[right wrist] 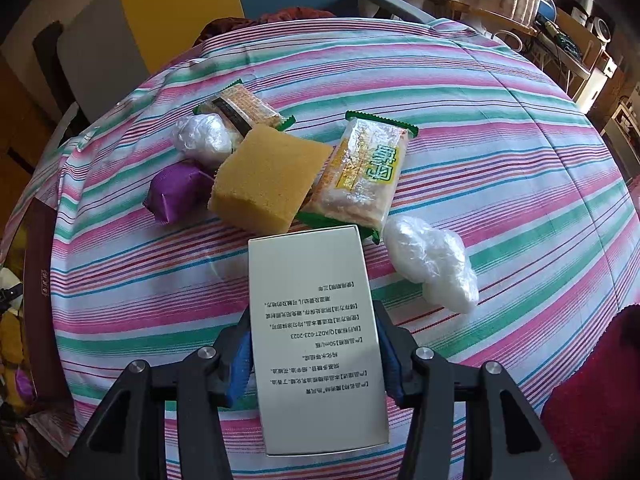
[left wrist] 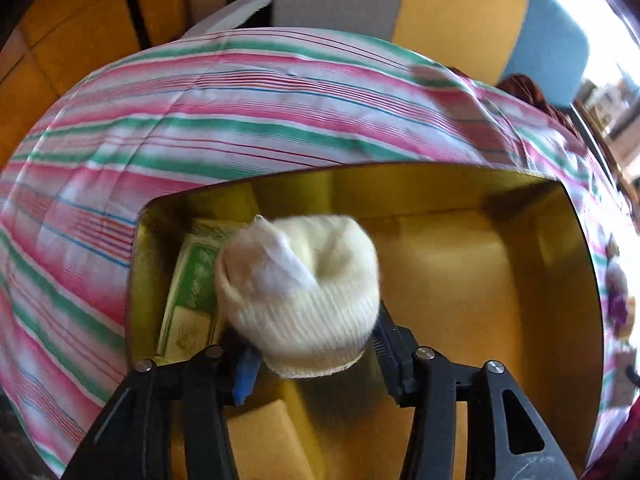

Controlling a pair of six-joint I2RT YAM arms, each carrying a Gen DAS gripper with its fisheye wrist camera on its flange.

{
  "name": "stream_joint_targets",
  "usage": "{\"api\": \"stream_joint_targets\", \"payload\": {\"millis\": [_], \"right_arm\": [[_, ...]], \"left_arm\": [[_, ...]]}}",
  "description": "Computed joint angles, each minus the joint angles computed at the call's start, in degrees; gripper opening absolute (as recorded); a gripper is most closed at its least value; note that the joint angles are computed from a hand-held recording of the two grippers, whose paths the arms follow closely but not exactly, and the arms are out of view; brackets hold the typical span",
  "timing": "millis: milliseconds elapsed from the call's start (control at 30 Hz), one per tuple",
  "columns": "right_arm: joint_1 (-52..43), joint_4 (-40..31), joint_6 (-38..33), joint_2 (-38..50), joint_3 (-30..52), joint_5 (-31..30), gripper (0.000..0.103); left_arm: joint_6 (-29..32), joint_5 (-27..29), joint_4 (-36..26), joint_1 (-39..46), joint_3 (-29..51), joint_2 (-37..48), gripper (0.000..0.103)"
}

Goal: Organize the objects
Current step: 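Lower the mesh ball into the tray beside the tea box, open left gripper, then carry the white printed box into the tray with the right gripper and release it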

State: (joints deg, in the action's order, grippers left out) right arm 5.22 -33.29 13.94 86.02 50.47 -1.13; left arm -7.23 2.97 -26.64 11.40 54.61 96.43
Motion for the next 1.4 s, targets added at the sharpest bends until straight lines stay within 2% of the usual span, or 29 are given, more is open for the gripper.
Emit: {"api": "stream_joint_targets", "payload": {"millis": [167,233,500,633,833,1000,1200,1300,1400], "right_arm": [[-0.24,0.11,0.6,0.06,0.04,-0.1,0.053],[-0.31,0.25,0.79,0.16,0.02,-0.12,0.054],[-0.52,0.76,1.29,-0.4,-0.31,0.49,0.053],[-0.18,1.39,1.26,-1.08,-0.66,0.94,0.052],[-1.41,2.05,1.84,-3.38,-1.83,1.34,0.052],[-0.06,2.28,2.59,-7.95,-2.68,2.67,0.052],[8.73,-0.56,5.94,-12.22,0.93,3.76,0.052],[16.42,-1.15,7.5,-10.52,4.94,5.01,0.052],[23.49,-0.89,8.85,-8.02,8.15,5.97,0.052]], "left_arm": [[0.05,0.82,1.26,0.09,-2.99,-3.78,0.059],[0.16,1.02,1.96,0.04,-3.96,-5.22,0.065],[-1.03,0.02,2.31,-0.15,-8.47,-15.2,0.068],[-3.28,-1.1,1.98,-0.46,-13.15,-24.91,0.068],[-6.35,-3.36,-2.55,-5.24,-20.69,-41.62,0.068],[-9.43,-9.55,-8.32,-13.63,-24.43,-53.09,0.068],[-12.44,-16.9,-13.86,-20.59,-26.09,-60.84,0.068],[-13.74,-19.58,-15.93,-23.12,-26.54,-63.56,0.068],[-13.71,-19.92,-17.14,-23.22,-27.02,-65.65,0.068]]}}
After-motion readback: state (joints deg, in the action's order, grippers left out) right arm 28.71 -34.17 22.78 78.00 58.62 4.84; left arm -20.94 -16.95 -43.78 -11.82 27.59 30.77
